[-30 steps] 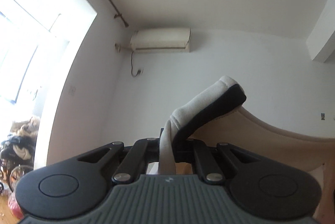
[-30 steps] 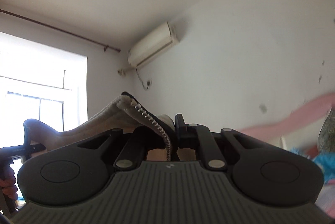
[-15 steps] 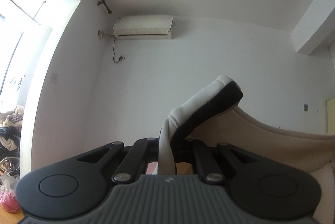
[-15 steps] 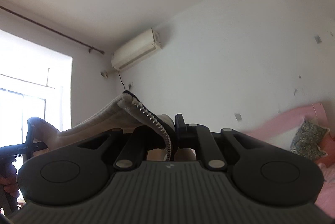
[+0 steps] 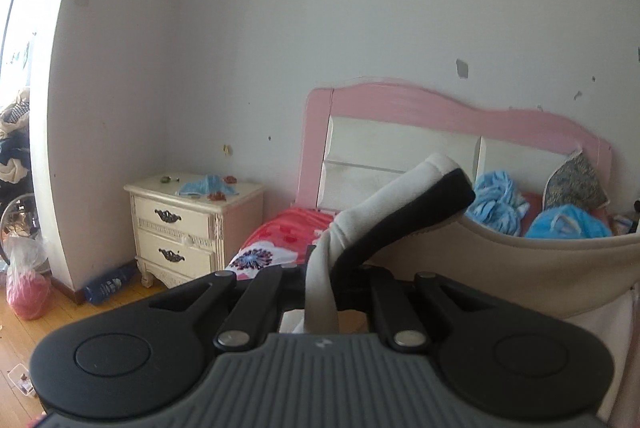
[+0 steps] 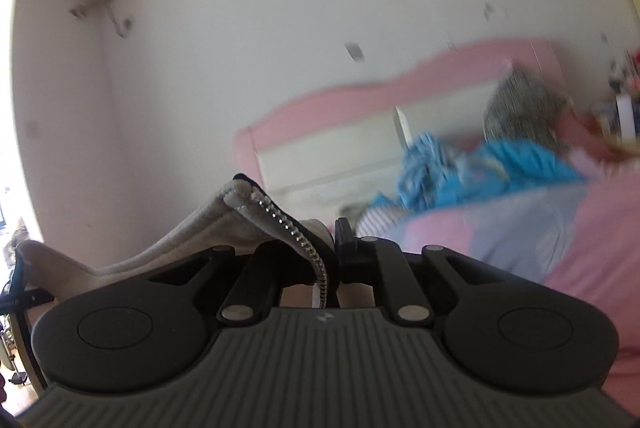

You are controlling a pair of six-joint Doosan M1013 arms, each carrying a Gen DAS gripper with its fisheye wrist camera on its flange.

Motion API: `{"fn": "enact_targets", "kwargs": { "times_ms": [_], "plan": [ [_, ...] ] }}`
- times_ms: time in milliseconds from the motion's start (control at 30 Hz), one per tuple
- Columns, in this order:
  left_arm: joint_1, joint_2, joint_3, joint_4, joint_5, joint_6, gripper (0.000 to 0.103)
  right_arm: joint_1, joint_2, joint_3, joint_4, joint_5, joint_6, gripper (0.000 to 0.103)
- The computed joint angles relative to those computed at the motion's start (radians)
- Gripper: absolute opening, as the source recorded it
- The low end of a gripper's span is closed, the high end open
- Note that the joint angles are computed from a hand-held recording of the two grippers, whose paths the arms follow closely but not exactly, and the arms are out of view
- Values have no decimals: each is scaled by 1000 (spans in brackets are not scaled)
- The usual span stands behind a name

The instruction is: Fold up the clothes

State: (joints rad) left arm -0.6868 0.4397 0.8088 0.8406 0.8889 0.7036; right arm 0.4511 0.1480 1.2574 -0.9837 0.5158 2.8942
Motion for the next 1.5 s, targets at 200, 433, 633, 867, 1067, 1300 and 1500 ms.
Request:
{"fn": "enact_targets", "kwargs": {
  "times_ms": [200, 433, 633, 867, 1067, 1300, 1500],
  "plan": [
    [25, 134, -114, 40, 7, 36, 6, -51, 117, -86, 44, 1, -25, 6],
    [29, 247, -164, 124, 95, 22, 7, -61, 224, -141, 79, 28, -144, 6],
    [77, 388, -342, -289, 372, 390, 51, -96, 378, -309, 520, 276, -576, 22],
    [107, 277, -164, -458, 293, 303, 64, -129, 335, -241, 709, 340, -664, 41],
    [136, 87, 53, -619, 177, 307, 70, -174, 144, -32, 936, 151, -817, 41],
    [137, -123, 303, -710, 105, 283, 70, -182, 62, 63, 1315, 372, -1102, 40],
    [115, -241, 391, -639, 143, 288, 71, -160, 60, -15, 1637, 490, -1384, 41]
  ]
}}
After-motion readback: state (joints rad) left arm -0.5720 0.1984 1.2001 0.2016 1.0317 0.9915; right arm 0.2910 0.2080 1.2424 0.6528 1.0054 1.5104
